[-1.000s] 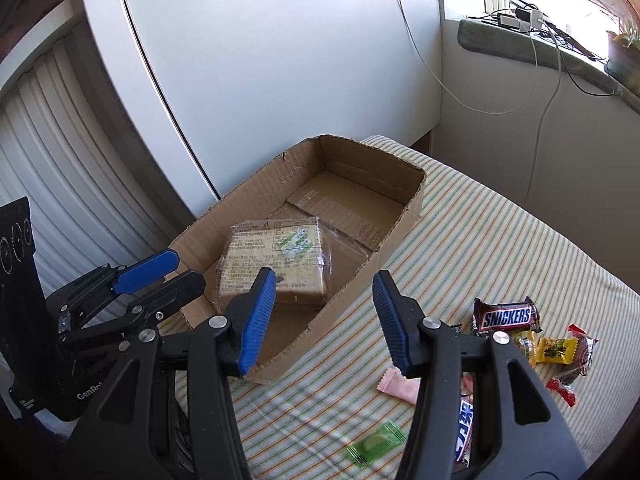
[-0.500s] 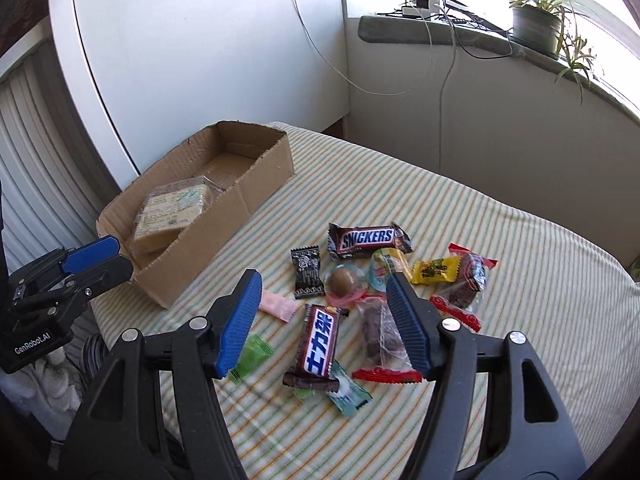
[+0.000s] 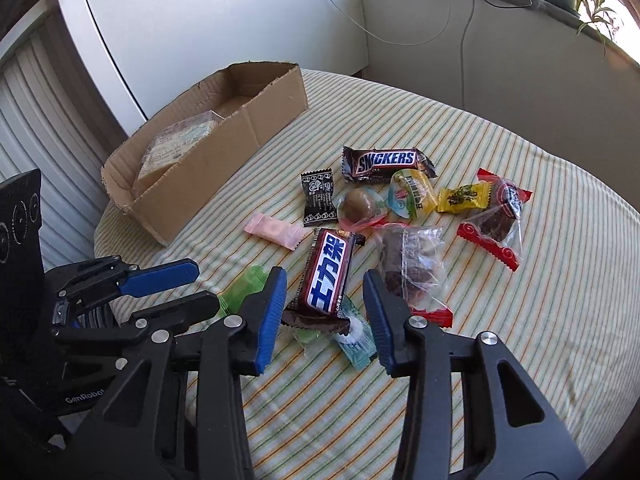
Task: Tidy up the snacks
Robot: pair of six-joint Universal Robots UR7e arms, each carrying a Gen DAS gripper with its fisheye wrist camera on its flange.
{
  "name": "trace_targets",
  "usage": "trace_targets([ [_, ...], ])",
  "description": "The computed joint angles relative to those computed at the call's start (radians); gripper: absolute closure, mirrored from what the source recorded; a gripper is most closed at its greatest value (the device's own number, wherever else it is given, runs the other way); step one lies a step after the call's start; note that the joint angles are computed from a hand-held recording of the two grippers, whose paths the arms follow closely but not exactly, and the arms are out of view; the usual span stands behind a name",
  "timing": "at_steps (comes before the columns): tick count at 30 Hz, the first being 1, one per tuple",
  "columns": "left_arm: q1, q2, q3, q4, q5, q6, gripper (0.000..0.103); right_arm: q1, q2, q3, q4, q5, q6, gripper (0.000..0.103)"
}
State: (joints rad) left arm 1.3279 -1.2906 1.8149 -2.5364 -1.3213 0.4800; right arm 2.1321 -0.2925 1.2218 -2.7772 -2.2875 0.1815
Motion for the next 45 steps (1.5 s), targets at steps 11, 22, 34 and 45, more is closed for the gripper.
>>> trace_targets([
  [11, -0.007, 0.032, -0.005, 0.003, 0.05, 0.037, 0.077, -0.034, 0.031, -0.049, 0.068, 0.038, 0.023, 0.064],
  [22, -0.007, 0.037, 0.007, -0.045, 0.057, 0.07, 0.083, -0.037, 0.044, -0.068, 0.1, 0.027, 0.026, 0.073],
  [34, -0.004, 0.005, 0.013, -0.064, 0.024, 0.058, 0.083, -0.016, 0.029, -0.047, 0.044, 0.011, 0.009, 0.074],
  [45, -0.009, -0.026, -0.023, -0.131, 0.01, 0.076, 0.083, 0.016, 0.072, -0.179, 0.052, 0.004, -0.07, 0.074],
])
